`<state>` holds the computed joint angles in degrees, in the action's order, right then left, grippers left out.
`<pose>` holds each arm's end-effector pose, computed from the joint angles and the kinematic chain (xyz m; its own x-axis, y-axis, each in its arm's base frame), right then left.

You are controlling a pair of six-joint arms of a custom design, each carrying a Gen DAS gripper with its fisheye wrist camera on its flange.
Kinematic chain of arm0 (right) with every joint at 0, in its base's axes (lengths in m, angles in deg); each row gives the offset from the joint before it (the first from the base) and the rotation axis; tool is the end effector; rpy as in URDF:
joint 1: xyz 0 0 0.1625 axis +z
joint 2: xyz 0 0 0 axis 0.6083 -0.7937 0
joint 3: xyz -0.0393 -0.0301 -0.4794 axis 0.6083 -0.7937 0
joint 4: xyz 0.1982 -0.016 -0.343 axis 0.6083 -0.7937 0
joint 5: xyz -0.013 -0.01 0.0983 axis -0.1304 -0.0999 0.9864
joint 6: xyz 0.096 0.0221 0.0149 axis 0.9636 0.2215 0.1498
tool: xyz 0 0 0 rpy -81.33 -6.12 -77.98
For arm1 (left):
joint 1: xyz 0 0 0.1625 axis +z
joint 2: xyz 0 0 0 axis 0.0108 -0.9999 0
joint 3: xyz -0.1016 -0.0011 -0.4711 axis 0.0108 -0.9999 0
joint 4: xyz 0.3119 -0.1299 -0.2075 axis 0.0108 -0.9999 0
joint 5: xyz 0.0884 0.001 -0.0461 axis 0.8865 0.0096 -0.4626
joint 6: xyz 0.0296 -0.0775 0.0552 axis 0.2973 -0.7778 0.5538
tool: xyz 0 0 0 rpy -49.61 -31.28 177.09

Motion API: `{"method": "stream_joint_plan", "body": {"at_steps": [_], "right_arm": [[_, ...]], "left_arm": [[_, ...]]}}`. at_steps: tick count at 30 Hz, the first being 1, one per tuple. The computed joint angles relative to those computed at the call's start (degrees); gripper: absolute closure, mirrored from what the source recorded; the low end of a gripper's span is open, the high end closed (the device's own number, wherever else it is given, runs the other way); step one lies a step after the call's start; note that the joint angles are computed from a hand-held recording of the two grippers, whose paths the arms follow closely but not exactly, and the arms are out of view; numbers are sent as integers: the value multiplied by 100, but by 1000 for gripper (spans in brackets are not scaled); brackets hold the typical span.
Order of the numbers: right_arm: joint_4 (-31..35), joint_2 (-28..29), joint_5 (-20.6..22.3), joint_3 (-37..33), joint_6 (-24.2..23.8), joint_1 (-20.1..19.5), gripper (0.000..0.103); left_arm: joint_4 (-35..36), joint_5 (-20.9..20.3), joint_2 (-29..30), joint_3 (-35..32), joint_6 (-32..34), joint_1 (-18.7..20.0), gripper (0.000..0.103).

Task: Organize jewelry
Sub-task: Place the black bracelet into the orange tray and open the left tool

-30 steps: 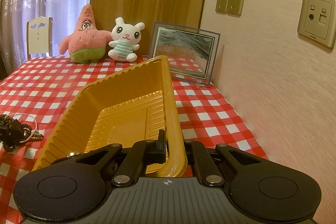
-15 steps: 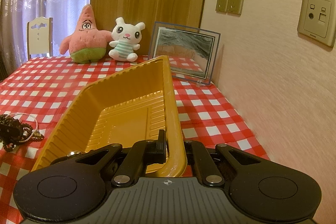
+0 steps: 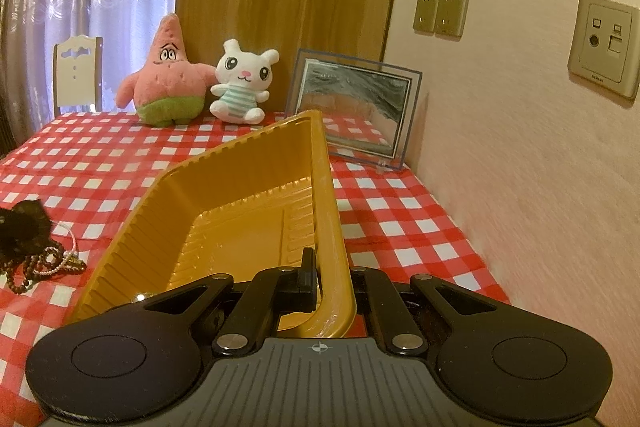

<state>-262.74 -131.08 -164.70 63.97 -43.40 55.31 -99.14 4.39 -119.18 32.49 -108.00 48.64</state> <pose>0.1529 -0.7202 0.2595 -0.5656 -0.4693 0.6781 -0.8162 0.4362 -0.3789 -0.2707 -0.6446 0.1669 -0.8781 -0.2244 -0.4226 0.2216 0.5920 -0.7749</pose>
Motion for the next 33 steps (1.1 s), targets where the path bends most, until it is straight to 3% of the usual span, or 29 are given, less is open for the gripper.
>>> {"method": "stream_joint_plan", "body": {"at_steps": [12, 22, 25, 33], "right_arm": [[15, 16, 102, -18, -11, -9, 98], [22, 3, 117, 0, 8, -24, 98], [35, 4, 92, -3, 36, -25, 99], [45, -7, 93, 13, 67, -33, 98]], "left_arm": [[32, -1564, 686, -927, 15, 217, 95], [511, -1475, 979, -1310, -264, 340, 93], [445, -1497, 998, -1340, -355, 348, 87], [229, -1682, 874, -1218, -403, 317, 83]]}}
